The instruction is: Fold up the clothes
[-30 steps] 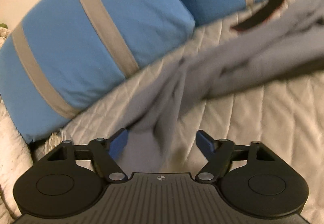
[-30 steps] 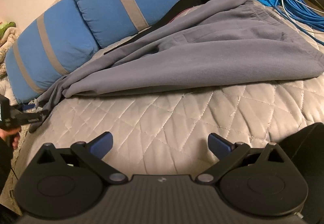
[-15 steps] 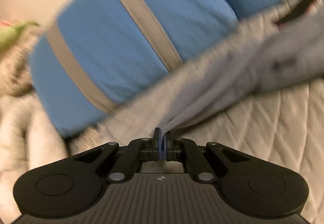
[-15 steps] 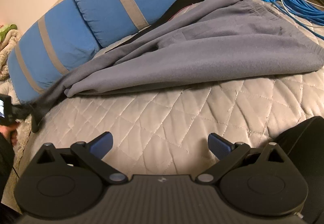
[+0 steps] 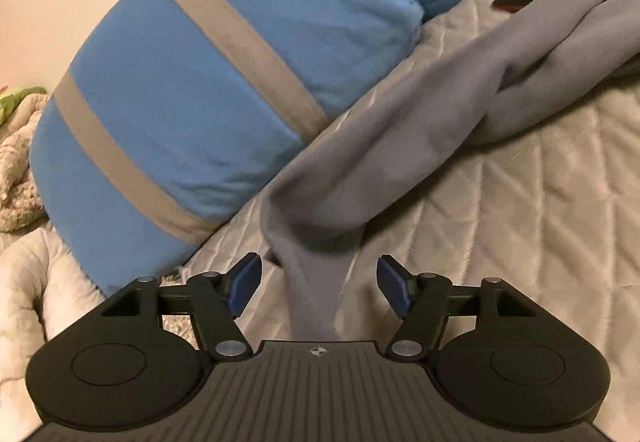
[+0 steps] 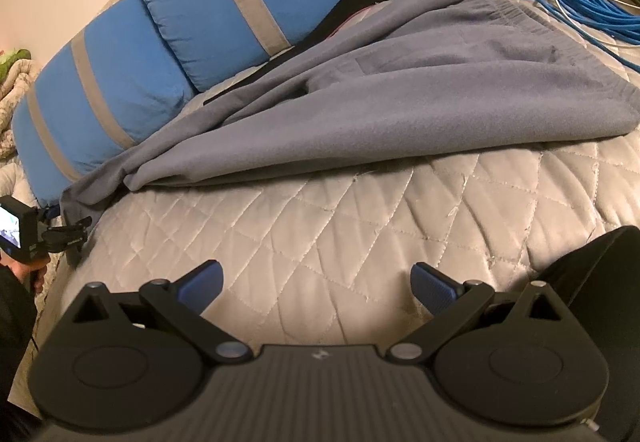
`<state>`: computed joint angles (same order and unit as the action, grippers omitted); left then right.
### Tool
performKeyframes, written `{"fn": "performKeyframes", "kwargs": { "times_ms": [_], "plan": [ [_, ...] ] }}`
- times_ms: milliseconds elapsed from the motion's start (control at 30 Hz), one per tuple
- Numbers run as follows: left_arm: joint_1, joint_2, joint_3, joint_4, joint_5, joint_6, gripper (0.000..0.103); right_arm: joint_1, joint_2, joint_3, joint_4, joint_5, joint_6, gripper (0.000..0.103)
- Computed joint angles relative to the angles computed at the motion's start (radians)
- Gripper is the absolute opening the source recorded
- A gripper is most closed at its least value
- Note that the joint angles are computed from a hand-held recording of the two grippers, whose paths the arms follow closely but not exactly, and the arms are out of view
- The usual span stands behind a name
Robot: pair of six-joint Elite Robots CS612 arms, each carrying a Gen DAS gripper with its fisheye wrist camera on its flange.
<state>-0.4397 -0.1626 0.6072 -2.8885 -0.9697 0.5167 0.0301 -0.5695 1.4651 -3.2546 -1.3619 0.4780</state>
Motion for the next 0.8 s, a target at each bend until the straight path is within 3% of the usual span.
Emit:
{"fn": "performKeyframes", "kwargs": {
  "times_ms": [133,267,300,333,367,400,433,600,800],
  "plan": [
    [0.007,0.029,-0.056,0.015,0.008,-0.035,0.063,0.001,0.002,-0.004,0.01,-0.006,-0.004,0.103],
    [0.02,0.049,-0.098,0.052,-0.042,-0.07,0.061,0.003,0.004,-0.009,0.02,-0.014,-0.013,0.103],
    [0.026,0.049,-0.099,0.053,-0.078,-0.074,0.046,0.004,0.005,-0.011,0.022,-0.015,-0.014,0.103],
    [0.03,0.052,-0.107,0.054,-0.1,-0.079,0.026,0.004,0.005,-0.012,0.024,-0.017,-0.016,0.103],
    [0.03,0.06,-0.125,0.059,-0.088,-0.087,0.014,0.004,0.006,-0.014,0.027,-0.019,-0.015,0.103],
    [0.03,0.063,-0.133,0.059,-0.08,-0.093,0.005,0.005,0.007,-0.016,0.028,-0.021,-0.014,0.103],
    [0.031,0.057,-0.127,0.057,-0.089,-0.1,0.005,0.005,0.008,-0.018,0.03,-0.022,-0.013,0.103],
    [0.015,-0.035,0.014,-0.022,-0.061,-0.082,0.004,0.006,0.011,-0.025,0.032,-0.013,-0.012,0.103],
    [-0.02,-0.195,0.254,-0.147,-0.028,-0.026,0.004,0.0,0.005,-0.016,0.011,0.026,-0.009,0.103]
  ]
}}
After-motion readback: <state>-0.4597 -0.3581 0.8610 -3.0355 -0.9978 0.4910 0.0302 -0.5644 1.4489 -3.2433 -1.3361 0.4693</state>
